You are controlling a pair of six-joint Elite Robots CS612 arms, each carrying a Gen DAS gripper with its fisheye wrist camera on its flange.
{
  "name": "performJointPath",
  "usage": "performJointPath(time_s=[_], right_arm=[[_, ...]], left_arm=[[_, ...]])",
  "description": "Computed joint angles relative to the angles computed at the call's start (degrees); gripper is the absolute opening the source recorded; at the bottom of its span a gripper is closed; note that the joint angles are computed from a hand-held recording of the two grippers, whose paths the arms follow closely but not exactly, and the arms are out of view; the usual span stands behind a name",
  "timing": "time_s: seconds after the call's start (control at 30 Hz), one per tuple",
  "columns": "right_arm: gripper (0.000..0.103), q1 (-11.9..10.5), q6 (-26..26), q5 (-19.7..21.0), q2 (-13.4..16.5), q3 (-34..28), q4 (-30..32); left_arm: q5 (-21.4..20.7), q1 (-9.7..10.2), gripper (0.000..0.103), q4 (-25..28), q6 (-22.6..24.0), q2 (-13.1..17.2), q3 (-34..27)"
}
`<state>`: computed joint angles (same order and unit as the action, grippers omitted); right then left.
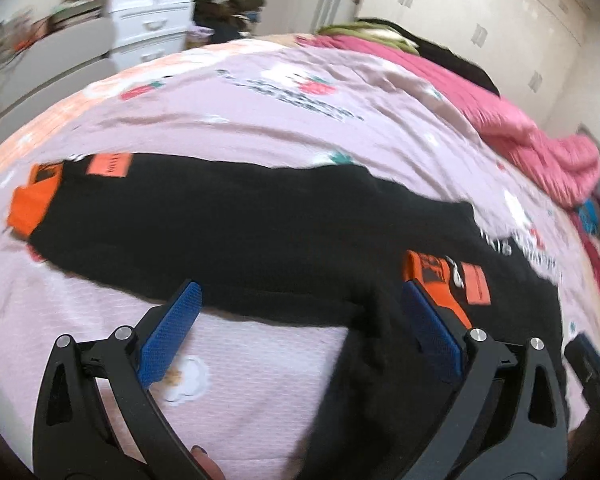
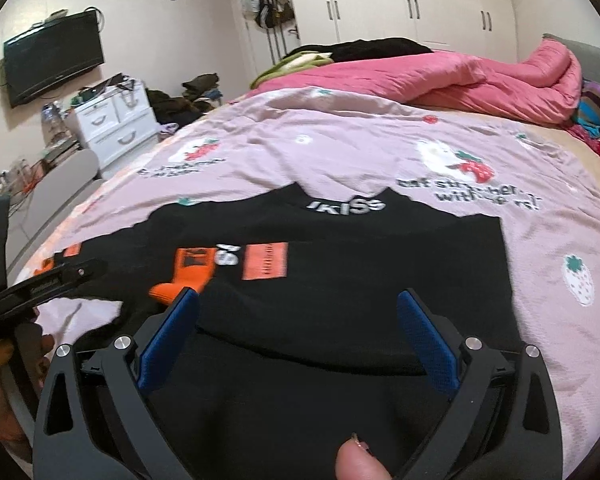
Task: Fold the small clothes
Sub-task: 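Grasp the other orange sleeve cuff with the left tool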
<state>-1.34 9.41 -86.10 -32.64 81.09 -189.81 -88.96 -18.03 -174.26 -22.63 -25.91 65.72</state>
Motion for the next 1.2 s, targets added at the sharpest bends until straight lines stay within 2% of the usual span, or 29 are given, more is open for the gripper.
performJointPath(time_s=[0.07, 0.17, 0.43, 0.7, 0.87, 1.1, 1.2], right_arm=[[0.098, 0.4, -0.4, 0.5, 0.2, -0.7, 0.6], [0.098, 1.1, -1.4, 1.2, 0.7, -2.1, 2.1], [0.098, 3.1, -4.5, 2.0, 2.1, -5.6, 5.6], [0.098, 4.6, -5.0, 3.4, 3.6, -9.4, 8.6], [0.098, 5.2, -5.7, 4.5, 4.7, -11.8, 10.7], [0.098, 5.9, -7.1, 5.4, 5.5, -13.9, 13.2], [0.098, 6.1, -7.4, 5.1, 5.6, -14.1, 13.3]], left_arm=[[0.8, 0.28, 0.094, -0.6, -1.0, -0.2, 0.2], [4.2, 0.38, 0.094, -0.9, -1.3, -0.5, 0.6], [11.2, 1.09, 0.094, 1.0, -3.9, -0.7, 0.6], [12.1, 2.71, 0.094, 2.6, -9.0, -0.3, 0.2], [14.2, 3.24, 0.094, 3.4, -10.7, 0.1, -0.2], [14.6, 4.54, 0.094, 6.3, -13.4, 1.3, -2.0], [12.9, 5.17, 0.094, 7.6, -14.7, 2.2, -3.3]])
